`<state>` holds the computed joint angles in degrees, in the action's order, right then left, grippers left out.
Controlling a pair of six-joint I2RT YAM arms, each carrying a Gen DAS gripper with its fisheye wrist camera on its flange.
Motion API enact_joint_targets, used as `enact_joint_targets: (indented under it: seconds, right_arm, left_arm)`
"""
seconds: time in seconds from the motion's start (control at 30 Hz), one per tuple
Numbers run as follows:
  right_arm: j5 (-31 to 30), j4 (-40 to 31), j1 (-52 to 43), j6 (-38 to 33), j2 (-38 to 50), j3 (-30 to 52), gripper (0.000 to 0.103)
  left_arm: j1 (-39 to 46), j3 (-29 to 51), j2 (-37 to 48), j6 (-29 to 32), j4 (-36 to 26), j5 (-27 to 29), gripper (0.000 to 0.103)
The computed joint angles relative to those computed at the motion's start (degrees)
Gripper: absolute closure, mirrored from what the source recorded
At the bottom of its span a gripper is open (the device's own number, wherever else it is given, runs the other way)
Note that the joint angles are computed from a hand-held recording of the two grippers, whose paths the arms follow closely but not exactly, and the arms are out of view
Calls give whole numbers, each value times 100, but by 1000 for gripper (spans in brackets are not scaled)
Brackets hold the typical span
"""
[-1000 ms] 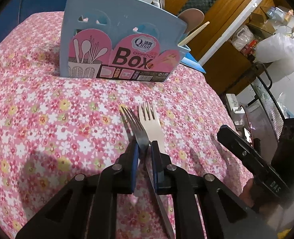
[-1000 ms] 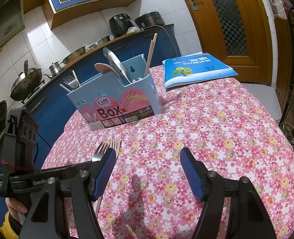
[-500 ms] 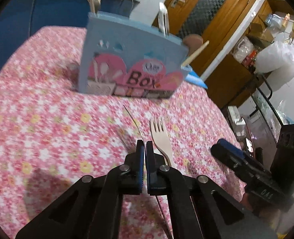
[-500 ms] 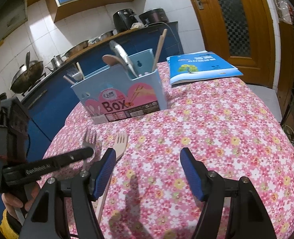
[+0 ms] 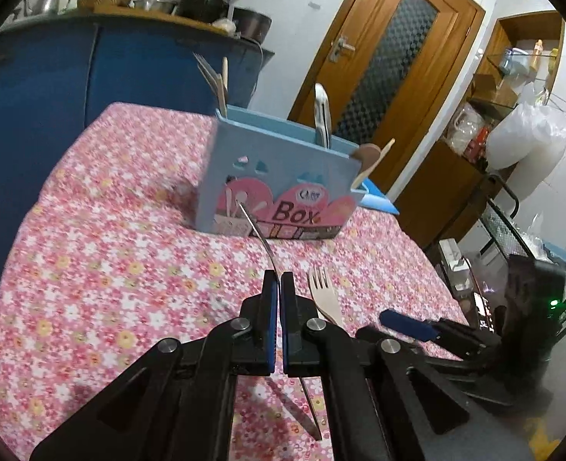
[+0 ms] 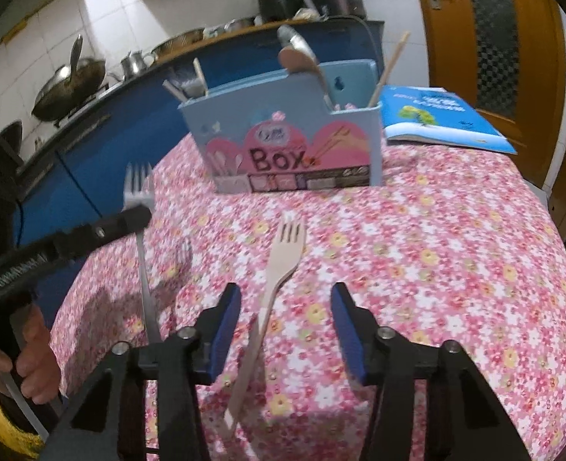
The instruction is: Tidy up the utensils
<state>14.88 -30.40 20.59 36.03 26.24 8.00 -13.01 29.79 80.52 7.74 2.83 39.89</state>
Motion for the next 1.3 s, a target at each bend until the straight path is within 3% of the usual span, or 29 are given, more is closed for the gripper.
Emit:
enact_joint_targets:
  seconds: [0.13, 0.37, 0.5, 0.6, 0.73, 0.97, 1.2, 1.3]
  right_arm:
    - [165, 431, 315, 150, 906, 123, 68]
    - [232, 1151, 391, 325, 2223, 286, 72]
    - [323, 1317, 269, 354, 2504, 331, 91]
    - [-22, 1399, -82, 222, 2251, 219, 94]
    - [-645, 1161, -561, 117, 1080, -112, 96]
    - [-397, -207, -534, 37, -1139, -54, 96]
    - [104, -697, -422, -193, -2071, 279, 96]
    - [-346, -561, -1105, -586, -2150, 406, 96]
  left_arm:
    - [246, -85, -245, 78, 16, 163, 103]
    - [617, -180, -480, 213, -1, 381, 103]
    - [692, -187, -573, 161, -3, 412, 103]
    - [744, -199, -645, 144, 10, 421, 103]
    - [712, -202, -795, 71, 42, 345, 103]
    - [538, -94, -1075, -111, 109, 103, 103]
    - [280, 214, -1242, -390, 232, -171, 103]
    - [113, 393, -1255, -478, 310, -373, 103]
